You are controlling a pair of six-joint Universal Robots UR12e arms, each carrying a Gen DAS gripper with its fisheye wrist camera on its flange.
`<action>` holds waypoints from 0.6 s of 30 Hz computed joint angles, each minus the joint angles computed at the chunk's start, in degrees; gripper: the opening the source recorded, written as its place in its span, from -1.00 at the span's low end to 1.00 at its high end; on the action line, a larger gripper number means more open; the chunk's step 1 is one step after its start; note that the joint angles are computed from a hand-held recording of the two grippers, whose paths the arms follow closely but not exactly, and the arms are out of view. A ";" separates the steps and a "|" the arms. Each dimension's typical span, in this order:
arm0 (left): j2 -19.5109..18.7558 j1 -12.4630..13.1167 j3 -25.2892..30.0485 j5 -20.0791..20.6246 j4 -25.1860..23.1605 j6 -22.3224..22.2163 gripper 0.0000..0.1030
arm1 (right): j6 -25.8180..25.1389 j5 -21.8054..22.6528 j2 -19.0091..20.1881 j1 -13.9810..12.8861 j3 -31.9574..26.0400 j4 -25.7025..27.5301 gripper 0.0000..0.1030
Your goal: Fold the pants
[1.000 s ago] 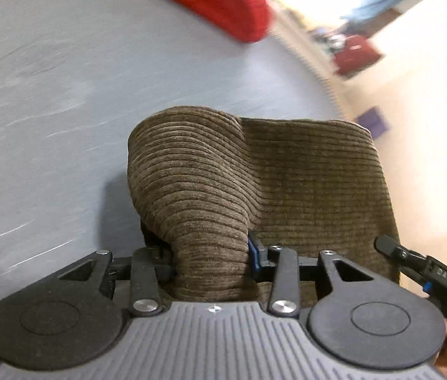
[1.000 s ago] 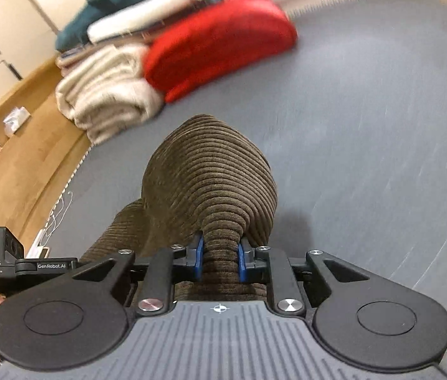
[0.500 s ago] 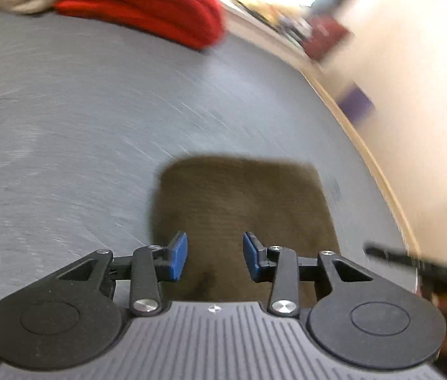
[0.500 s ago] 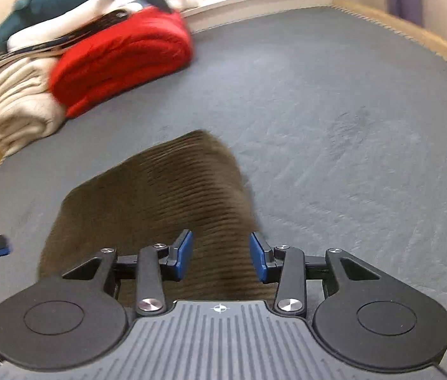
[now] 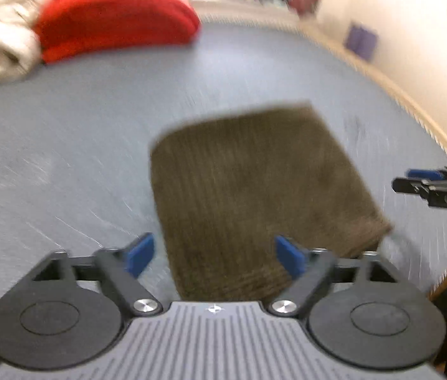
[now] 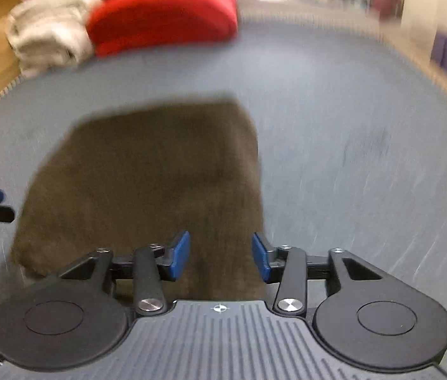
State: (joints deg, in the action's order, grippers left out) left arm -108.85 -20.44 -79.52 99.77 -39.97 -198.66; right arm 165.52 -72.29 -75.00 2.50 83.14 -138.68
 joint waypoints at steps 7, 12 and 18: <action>1.89 -5.89 -0.93 16.62 4.83 -7.45 0.82 | 9.32 -0.37 -6.39 0.10 7.97 -14.80 0.72; 2.97 -7.86 -2.07 15.79 2.15 -13.02 0.99 | 10.24 -1.58 -9.37 1.04 10.94 -16.84 0.83; 0.88 -8.86 -0.03 15.89 -1.70 -11.03 0.99 | 9.48 -3.83 -9.98 2.63 11.53 -13.86 0.85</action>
